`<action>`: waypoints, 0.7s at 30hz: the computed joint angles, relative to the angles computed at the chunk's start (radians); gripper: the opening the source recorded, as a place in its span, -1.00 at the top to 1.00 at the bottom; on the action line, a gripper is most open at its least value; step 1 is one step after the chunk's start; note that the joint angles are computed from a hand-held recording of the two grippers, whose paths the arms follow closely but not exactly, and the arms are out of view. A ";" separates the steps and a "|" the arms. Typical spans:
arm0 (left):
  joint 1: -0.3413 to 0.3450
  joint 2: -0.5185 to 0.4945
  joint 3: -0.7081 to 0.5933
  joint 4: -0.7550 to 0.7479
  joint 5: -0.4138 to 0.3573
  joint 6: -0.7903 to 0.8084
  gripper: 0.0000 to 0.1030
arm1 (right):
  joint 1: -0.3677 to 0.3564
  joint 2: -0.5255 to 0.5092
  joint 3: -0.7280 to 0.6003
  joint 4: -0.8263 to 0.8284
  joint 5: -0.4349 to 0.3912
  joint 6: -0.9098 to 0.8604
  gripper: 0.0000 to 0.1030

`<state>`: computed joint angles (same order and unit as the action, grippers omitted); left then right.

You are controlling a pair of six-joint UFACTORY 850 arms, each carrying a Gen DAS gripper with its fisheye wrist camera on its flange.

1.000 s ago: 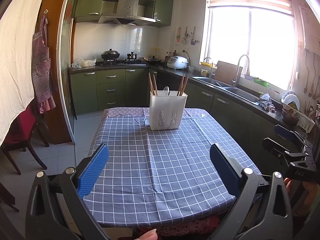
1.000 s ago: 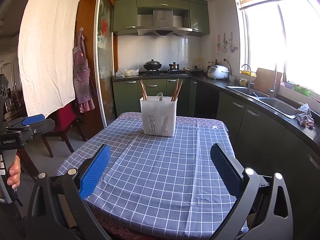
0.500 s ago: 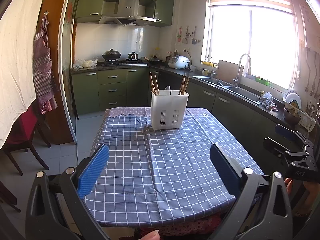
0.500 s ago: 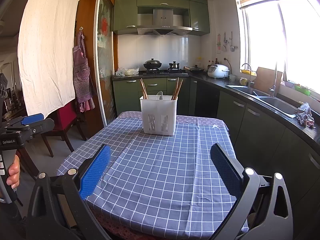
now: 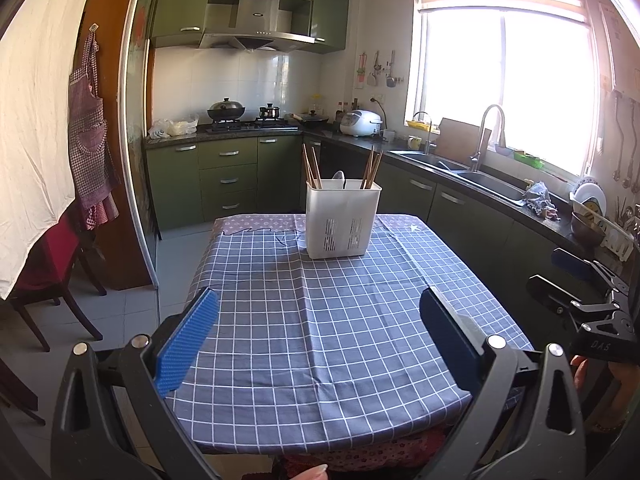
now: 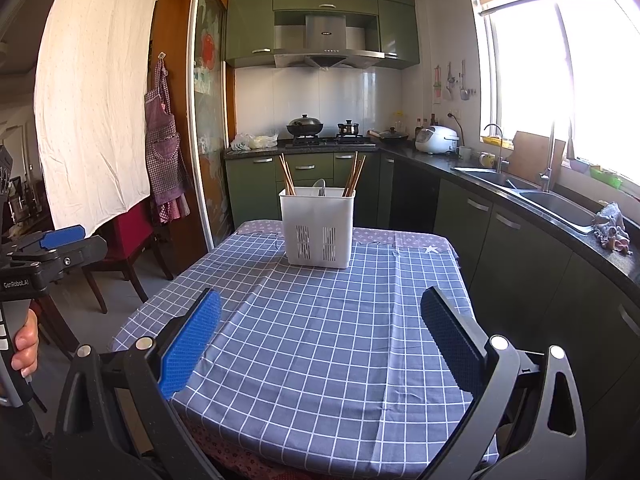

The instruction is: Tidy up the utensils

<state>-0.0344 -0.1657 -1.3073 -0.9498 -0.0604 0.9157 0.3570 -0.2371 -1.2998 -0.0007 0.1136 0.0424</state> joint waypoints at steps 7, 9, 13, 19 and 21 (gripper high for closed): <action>-0.001 0.000 0.000 0.028 -0.002 -0.028 -0.86 | 0.001 -0.001 0.000 0.010 -0.002 -0.007 -0.91; -0.001 0.000 0.000 0.028 -0.002 -0.028 -0.86 | 0.002 -0.001 0.000 0.015 -0.003 -0.012 -0.91; 0.000 0.001 0.000 0.060 -0.006 -0.064 -0.86 | 0.002 -0.002 0.000 0.027 -0.003 -0.023 -0.91; 0.003 -0.001 -0.003 0.108 -0.019 -0.113 -0.86 | 0.005 -0.006 -0.004 0.038 -0.006 -0.033 -0.91; 0.002 -0.004 -0.008 0.125 -0.025 -0.131 -0.86 | 0.006 -0.008 -0.006 0.051 -0.008 -0.046 -0.91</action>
<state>-0.0323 -0.1696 -1.3151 -0.8244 -0.0853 0.7846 0.3631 -0.2456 -1.3053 0.0503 0.1053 -0.0034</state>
